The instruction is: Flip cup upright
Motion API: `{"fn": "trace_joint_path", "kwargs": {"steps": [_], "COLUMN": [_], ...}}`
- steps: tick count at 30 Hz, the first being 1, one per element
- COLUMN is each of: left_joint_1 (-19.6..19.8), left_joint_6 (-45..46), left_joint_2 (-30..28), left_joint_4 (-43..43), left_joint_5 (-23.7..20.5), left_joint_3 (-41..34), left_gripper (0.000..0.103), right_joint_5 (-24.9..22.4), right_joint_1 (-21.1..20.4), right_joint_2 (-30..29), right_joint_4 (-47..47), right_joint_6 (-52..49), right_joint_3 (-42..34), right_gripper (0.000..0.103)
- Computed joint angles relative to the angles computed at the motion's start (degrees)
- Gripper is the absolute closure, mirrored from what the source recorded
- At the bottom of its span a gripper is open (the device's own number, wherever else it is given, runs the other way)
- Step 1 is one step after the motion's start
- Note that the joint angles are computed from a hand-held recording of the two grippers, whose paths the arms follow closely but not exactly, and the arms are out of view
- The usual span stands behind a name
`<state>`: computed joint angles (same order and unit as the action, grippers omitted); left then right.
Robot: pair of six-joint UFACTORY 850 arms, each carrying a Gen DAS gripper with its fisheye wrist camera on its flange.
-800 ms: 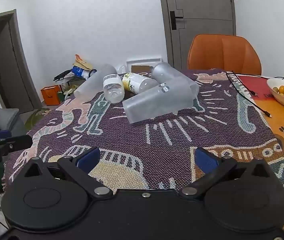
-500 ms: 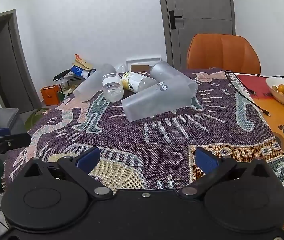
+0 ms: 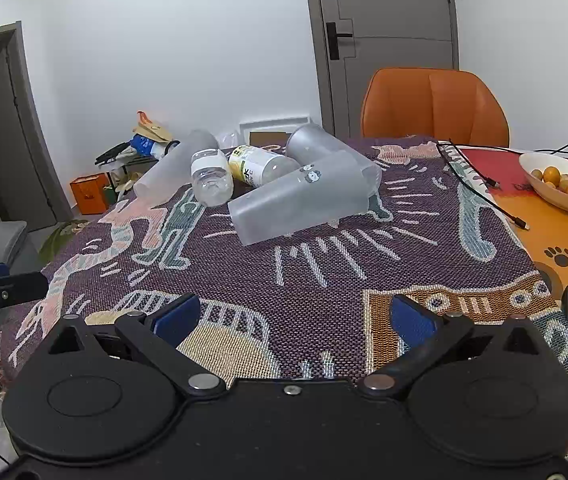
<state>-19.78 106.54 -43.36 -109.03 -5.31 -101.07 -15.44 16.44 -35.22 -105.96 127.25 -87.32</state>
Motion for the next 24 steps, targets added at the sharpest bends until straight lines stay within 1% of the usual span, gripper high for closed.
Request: {"fn": "trace_joint_path", "kwargs": {"steps": [9,12,17,19,24], "left_joint_1": [0.1,0.1,0.1,0.0,0.1], "left_joint_6": [-0.2,1.9,2.2,4.1,5.0], "left_joint_2": [0.1,0.2,0.3,0.3,0.6], "left_joint_4": [0.1,-2.0,-2.3,-4.2,-5.2], "left_joint_5": [0.0,-0.1,-0.2,-0.1,-0.2], "left_joint_3": [0.0,0.2,0.2,0.3,0.5], "left_gripper": [0.000,0.000,0.000,0.000,0.000], "right_joint_5": [0.0,-0.1,-0.5,-0.5,-0.6], "right_joint_1": [0.0,0.0,0.1,0.1,0.1], "right_joint_2": [0.0,-0.1,0.0,0.0,0.0], "right_joint_4": [0.9,0.5,0.4,0.2,-0.2], "right_joint_6": [-1.2,-0.8,-0.9,-0.9,-0.5], "right_joint_3": [-0.2,-0.3,-0.2,-0.3,-0.2], "right_gripper": [0.000,0.000,0.000,0.000,0.000]}}
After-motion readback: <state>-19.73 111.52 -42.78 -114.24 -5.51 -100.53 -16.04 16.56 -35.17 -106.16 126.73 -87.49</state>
